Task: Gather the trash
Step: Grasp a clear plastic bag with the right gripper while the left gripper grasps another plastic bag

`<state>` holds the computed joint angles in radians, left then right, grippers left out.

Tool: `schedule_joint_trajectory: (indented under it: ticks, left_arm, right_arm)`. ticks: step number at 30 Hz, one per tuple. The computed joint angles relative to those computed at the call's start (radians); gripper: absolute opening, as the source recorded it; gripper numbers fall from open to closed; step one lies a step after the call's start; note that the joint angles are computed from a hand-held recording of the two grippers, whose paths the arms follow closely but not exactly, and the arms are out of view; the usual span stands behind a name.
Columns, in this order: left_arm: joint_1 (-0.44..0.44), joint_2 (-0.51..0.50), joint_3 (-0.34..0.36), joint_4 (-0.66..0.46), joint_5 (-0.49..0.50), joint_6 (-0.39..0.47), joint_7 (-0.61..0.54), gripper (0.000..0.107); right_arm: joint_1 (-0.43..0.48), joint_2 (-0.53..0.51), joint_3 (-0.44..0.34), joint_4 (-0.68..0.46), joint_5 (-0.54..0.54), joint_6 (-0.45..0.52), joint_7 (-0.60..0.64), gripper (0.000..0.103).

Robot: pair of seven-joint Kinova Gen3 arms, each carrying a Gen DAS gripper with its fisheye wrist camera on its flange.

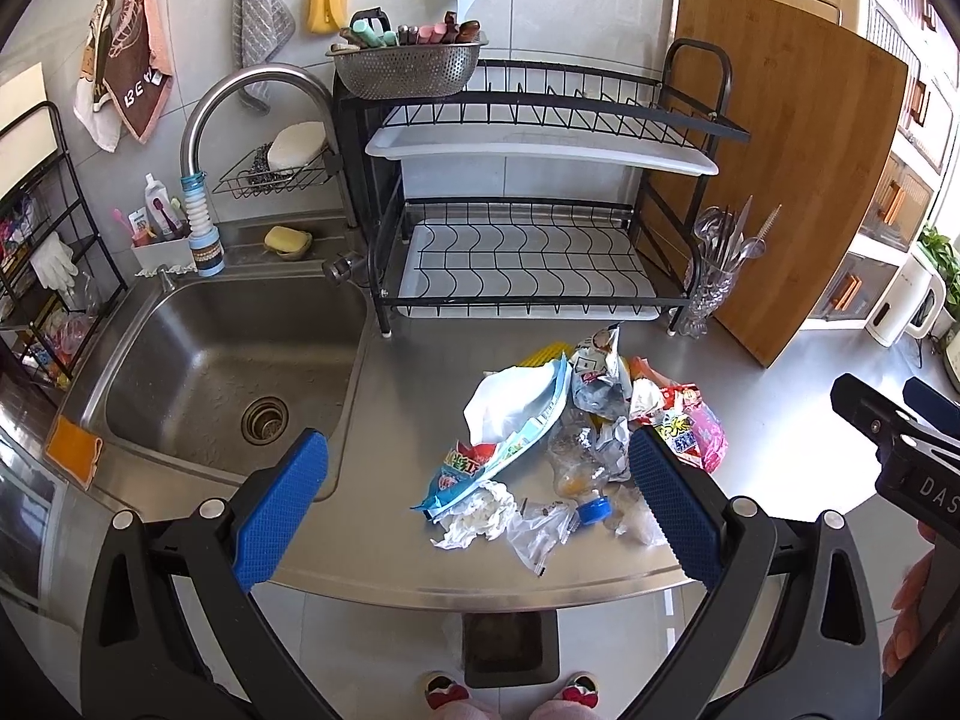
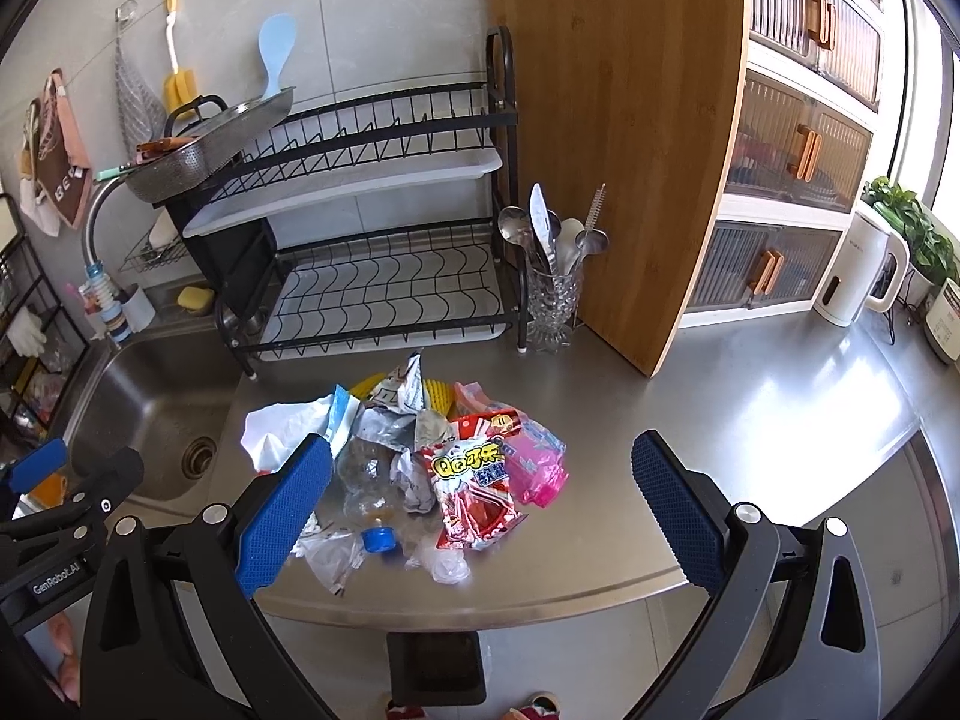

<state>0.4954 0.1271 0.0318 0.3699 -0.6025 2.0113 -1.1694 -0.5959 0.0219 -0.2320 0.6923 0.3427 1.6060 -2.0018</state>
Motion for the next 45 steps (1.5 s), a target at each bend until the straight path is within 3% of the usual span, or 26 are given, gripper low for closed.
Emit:
schedule_joint_trajectory:
  ticks: [6,11,13,21,30,36,45]
  left_arm:
    - [-0.073,-0.071,0.04,0.179,0.052,-0.078,0.045,0.095]
    - [-0.185,-0.131,0.054,0.327,0.189,-0.147,0.064,0.086]
    - [-0.221,-0.151,0.061,0.387,0.231,-0.174,0.058,0.081]
    - [-0.335,-0.237,0.07,0.64,0.409,-0.348,-0.003,0.068]
    - [-0.394,-0.305,0.064,0.873,0.53,-0.55,-0.106,0.059]
    - [-0.411,-0.318,0.04,0.959,0.6,-0.633,-0.195,0.049]
    - [-0.436,-0.285,0.04,0.993,0.622,-0.667,-0.232,0.046]
  right_arm:
    - [0.006,0.006,0.01,0.049,-0.02,-0.007,-0.008,0.1]
    - [-0.015,0.002,0.0,0.13,0.006,-0.021,-0.012,0.1]
    - [0.007,-0.004,0.001,0.165,-0.039,-0.04,-0.01,0.099]
    - [0.096,-0.035,0.03,0.35,-0.232,-0.134,0.03,0.066]
    - [0.141,-0.071,0.023,0.514,-0.298,-0.248,0.057,0.047]
    - [0.161,-0.064,0.03,0.56,-0.333,-0.292,0.082,0.037]
    - [0.173,-0.046,0.037,0.599,-0.378,-0.327,0.116,0.036]
